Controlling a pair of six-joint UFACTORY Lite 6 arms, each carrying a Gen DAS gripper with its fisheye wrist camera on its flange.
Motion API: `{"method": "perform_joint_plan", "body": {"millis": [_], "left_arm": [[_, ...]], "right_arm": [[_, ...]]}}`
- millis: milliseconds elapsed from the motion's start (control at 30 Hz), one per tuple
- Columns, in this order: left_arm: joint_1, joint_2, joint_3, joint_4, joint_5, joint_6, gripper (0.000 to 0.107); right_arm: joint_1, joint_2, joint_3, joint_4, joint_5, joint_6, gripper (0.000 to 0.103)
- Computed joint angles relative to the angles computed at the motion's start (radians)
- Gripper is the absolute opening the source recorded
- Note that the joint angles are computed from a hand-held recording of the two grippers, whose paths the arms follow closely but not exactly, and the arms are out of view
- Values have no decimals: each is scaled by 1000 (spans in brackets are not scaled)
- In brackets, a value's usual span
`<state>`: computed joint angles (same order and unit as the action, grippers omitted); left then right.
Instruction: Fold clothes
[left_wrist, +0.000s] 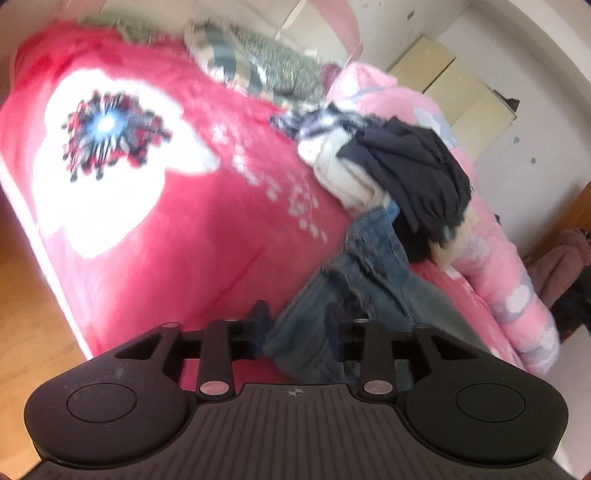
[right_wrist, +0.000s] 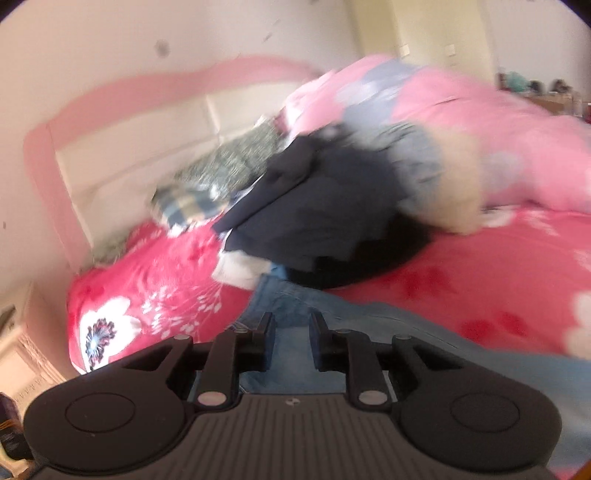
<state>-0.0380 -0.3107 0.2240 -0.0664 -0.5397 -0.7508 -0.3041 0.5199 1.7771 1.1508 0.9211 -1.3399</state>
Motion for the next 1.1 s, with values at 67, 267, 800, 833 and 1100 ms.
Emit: {"method": "perform_joint_plan", "body": {"millis": [67,267,800,833,1100], "left_arm": [[37,-43,-39,131,0,-117,59],[-10,-74,-45,148,49,-138,61],[-240,79,89,-304,108,195,58],[-250,88,95,-346,97,226,53],[-321,30,1,-461,13,268,41]], "right_arm": [[-155,-75,-45,22,87,9,21],[-747,-108,30,133,460,124,23],[-1114,132,-246,-44,383,111,48],[-1107,187,-209,-43,360,147,47],[-1023,505,93,-53,312,393,41]]}}
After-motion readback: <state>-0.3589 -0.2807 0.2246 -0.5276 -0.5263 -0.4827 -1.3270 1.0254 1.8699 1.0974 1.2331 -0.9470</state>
